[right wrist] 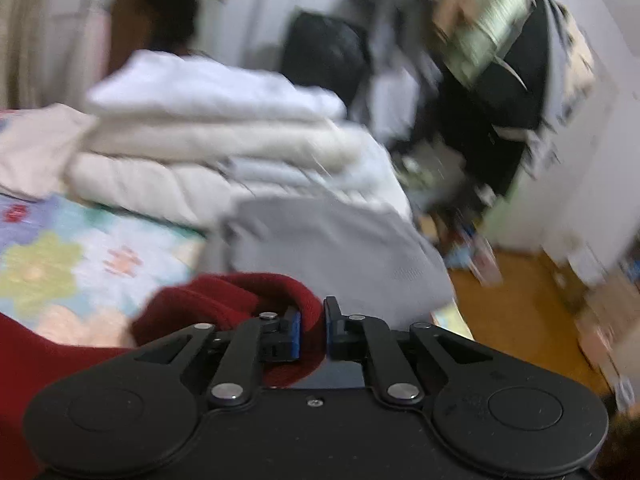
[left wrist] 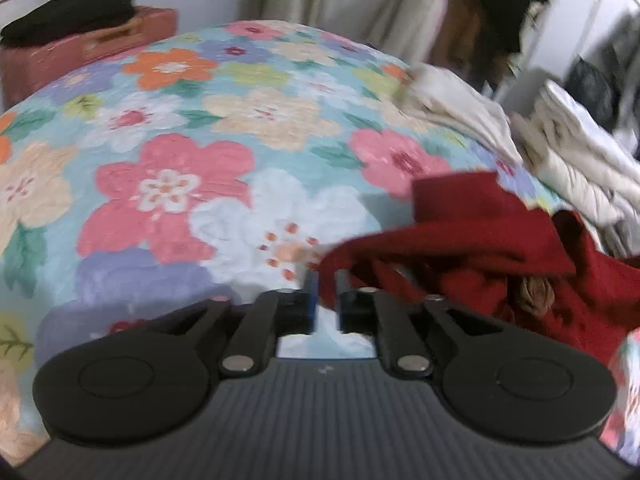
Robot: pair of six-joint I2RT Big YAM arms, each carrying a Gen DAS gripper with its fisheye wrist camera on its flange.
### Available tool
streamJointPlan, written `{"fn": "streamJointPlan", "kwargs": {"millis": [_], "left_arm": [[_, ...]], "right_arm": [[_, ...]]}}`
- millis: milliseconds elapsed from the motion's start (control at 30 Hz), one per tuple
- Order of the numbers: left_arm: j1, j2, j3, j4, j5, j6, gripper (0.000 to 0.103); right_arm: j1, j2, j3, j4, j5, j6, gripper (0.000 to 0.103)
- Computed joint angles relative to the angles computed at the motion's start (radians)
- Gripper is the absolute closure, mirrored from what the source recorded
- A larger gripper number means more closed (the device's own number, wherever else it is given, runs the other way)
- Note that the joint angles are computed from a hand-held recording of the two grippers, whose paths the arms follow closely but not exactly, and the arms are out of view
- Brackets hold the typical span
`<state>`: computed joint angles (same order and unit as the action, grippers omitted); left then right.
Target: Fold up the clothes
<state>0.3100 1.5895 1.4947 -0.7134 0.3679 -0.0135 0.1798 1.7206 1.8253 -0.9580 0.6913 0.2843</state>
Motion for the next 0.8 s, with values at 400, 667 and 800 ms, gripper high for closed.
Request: {"fn": "streamJointPlan", "kwargs": {"millis": [400,667,800], "left_arm": [[-0.080,0.034,0.008,-0.056,0.042,0.035,0.049],[-0.084,0.065,0.010,-0.019,0.067,-0.109,0.025],[-0.072,0.074,-0.010,0.061,0.115,-0.196,0.048]], "right_arm": [[0.042,-0.072,-0.137,0.008,-0.039,-0.100,0.069],[0.111,-0.112,-0.162,0.013,0.009,0.000,0.046],[0.162,-0.181,-0.249,0.170,-0.057,-0.075,0.044]]}}
